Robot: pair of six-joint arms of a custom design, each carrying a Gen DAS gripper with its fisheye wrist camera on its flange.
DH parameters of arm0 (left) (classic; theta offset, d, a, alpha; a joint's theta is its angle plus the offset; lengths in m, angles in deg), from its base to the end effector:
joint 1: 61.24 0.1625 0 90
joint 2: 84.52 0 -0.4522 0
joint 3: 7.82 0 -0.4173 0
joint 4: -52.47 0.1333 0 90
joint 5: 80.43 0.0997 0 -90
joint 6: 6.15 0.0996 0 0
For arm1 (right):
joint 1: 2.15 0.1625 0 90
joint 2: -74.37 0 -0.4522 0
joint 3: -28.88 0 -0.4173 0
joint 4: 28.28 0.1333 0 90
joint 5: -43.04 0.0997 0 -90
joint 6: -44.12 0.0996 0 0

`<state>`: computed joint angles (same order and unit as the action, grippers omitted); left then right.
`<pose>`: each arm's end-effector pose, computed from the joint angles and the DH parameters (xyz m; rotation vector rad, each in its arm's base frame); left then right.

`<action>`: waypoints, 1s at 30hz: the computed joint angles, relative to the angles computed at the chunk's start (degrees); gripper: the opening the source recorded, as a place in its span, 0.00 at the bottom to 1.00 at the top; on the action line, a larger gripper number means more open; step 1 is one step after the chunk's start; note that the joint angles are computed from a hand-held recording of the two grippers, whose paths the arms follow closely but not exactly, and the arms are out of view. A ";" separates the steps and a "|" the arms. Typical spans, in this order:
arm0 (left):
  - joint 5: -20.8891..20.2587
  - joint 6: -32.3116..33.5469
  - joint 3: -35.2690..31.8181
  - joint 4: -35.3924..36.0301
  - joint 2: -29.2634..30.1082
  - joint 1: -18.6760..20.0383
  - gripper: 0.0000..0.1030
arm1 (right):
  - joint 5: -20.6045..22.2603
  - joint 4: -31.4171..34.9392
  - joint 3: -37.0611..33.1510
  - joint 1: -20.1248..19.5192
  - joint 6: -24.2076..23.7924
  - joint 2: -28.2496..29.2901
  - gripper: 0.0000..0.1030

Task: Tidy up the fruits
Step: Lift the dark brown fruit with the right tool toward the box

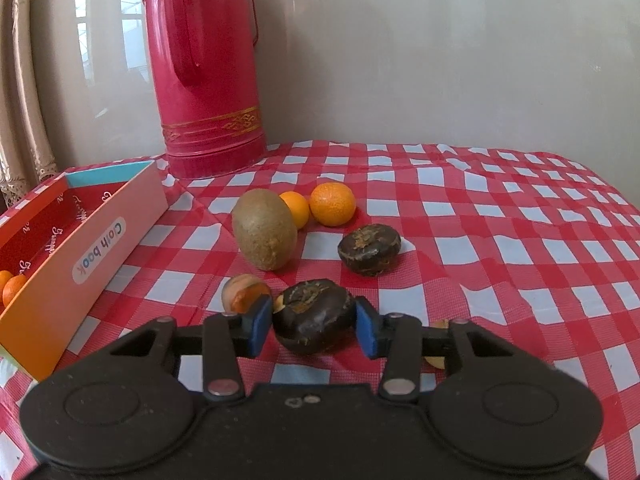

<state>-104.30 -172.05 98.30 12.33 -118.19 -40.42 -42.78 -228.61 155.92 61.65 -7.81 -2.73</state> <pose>-0.3080 -0.3572 -0.0474 0.0367 1.4944 -1.3679 -0.0969 -0.5153 0.3215 0.5601 -2.2330 1.0928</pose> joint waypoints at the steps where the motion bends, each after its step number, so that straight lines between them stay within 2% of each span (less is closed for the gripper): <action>1: -0.02 0.02 0.00 0.01 0.01 -0.02 1.00 | -0.28 -0.15 -0.08 0.13 0.00 0.15 0.38; 5: 0.04 -0.05 -0.06 0.02 0.03 0.08 1.00 | -0.50 0.24 -0.35 0.15 0.50 0.21 0.43; 6: 0.04 -0.05 -0.06 0.00 0.02 0.08 1.00 | -0.75 0.13 -0.44 0.18 0.73 0.30 0.54; 8: 0.04 -0.04 -0.05 0.05 0.02 0.07 1.00 | -0.49 -0.15 -0.41 0.07 1.14 0.35 0.64; 11: 0.06 -0.08 -0.04 0.15 0.09 0.07 1.00 | -0.37 0.10 -0.25 0.19 0.04 0.40 0.37; 23: -0.08 -0.20 -0.12 -0.09 0.13 -0.02 1.00 | 1.81 -0.76 0.90 -0.59 -0.44 -0.29 0.35; 30: -0.62 -1.07 0.46 -0.14 -0.33 -0.18 1.00 | 7.83 -4.20 3.73 -1.66 -1.71 -1.54 0.35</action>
<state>-104.92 -173.12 98.76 12.18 -118.52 -40.60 -34.95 -232.80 159.65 59.99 -9.52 -4.27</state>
